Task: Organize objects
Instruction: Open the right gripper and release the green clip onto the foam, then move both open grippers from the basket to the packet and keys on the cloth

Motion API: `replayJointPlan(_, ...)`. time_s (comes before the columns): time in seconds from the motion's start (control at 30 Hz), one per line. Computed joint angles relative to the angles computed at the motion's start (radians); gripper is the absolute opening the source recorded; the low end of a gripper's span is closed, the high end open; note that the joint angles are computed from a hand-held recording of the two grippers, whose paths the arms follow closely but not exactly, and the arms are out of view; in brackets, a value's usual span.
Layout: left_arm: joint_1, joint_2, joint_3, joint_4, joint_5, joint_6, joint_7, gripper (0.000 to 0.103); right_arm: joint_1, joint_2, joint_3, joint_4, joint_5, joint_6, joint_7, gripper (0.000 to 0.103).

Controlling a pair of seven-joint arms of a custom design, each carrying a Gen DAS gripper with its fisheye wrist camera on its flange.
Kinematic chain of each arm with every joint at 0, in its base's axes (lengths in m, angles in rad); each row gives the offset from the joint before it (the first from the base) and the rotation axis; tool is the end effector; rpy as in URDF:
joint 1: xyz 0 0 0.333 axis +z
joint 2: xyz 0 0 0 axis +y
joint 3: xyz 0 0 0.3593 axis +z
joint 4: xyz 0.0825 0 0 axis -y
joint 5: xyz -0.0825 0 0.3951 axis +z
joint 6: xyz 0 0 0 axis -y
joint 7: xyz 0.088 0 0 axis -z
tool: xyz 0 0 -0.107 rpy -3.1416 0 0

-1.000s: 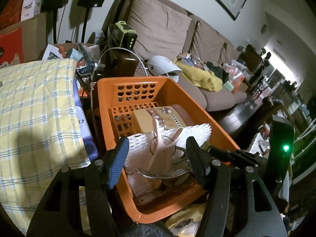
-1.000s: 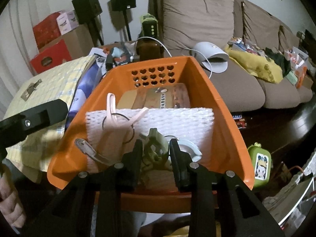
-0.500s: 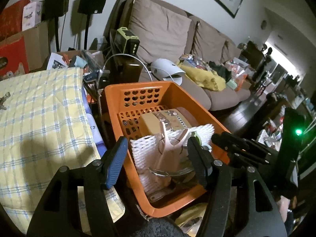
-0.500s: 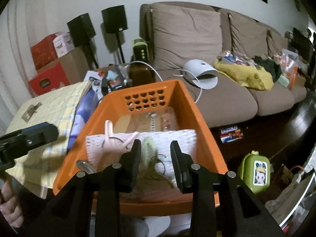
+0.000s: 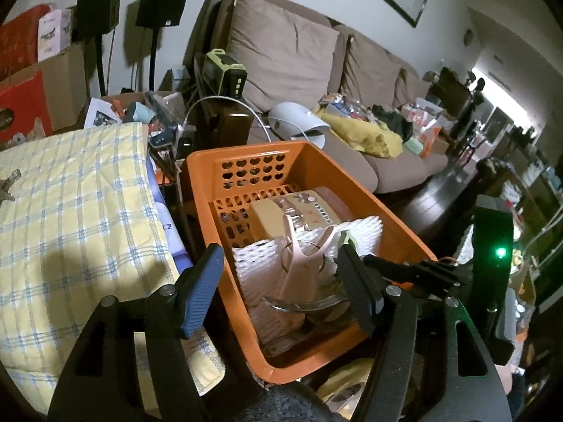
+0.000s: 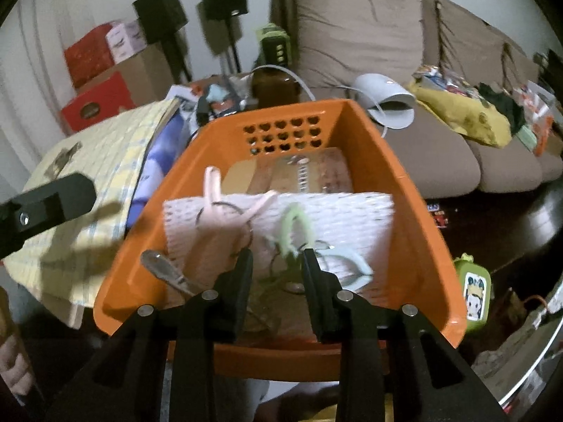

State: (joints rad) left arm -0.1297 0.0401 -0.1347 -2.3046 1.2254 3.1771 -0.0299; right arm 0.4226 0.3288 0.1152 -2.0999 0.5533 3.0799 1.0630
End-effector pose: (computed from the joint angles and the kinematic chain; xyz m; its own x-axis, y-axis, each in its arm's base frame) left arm 0.4921 -0.2221 0.4219 -0.0199 -0.9562 0.2919 -0.7249 -0.1872 -0.6629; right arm 0.5743 0.2870 0.3615 0.4917 -0.8661 -0.0900 -0.7139 -0.3418 -0.6112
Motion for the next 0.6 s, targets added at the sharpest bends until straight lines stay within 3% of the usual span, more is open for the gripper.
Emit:
replayJointPlan(0.07, 0.001, -0.011, 0.003, 0.000, 0.036, -0.012, -0.029, 0.064, -0.026, 0.001, 0.031, 0.004, 0.020, -0.007, -0.029, 0.028)
replayJointPlan(0.17, 0.015, -0.035, 0.003, -0.005, 0.099, -0.032, -0.086, 0.064, -0.107, -0.001, 0.128, 0.008, 0.123, 0.006, -0.124, 0.028)
replayJointPlan(0.37, 0.072, -0.098, 0.001, -0.038, 0.174, -0.052, -0.162, 0.064, -0.262, -0.005, 0.317, 0.019, 0.397, 0.098, -0.354, 0.029)
replayJointPlan(0.43, 0.091, -0.123, 0.001, -0.055, 0.170, -0.066, -0.156, 0.064, -0.293, -0.006, 0.354, 0.028, 0.472, 0.118, -0.410, 0.030)
replayJointPlan(0.5, 0.101, -0.139, 0.005, -0.077, 0.089, -0.086, -0.077, 0.066, -0.326, -0.004, 0.387, 0.040, 0.545, 0.115, -0.466, 0.031)
replayJointPlan(0.6, 0.133, -0.158, 0.005, -0.106, 0.031, -0.092, -0.043, 0.066, -0.314, -0.013, 0.360, 0.053, 0.595, 0.064, -0.488, 0.031)
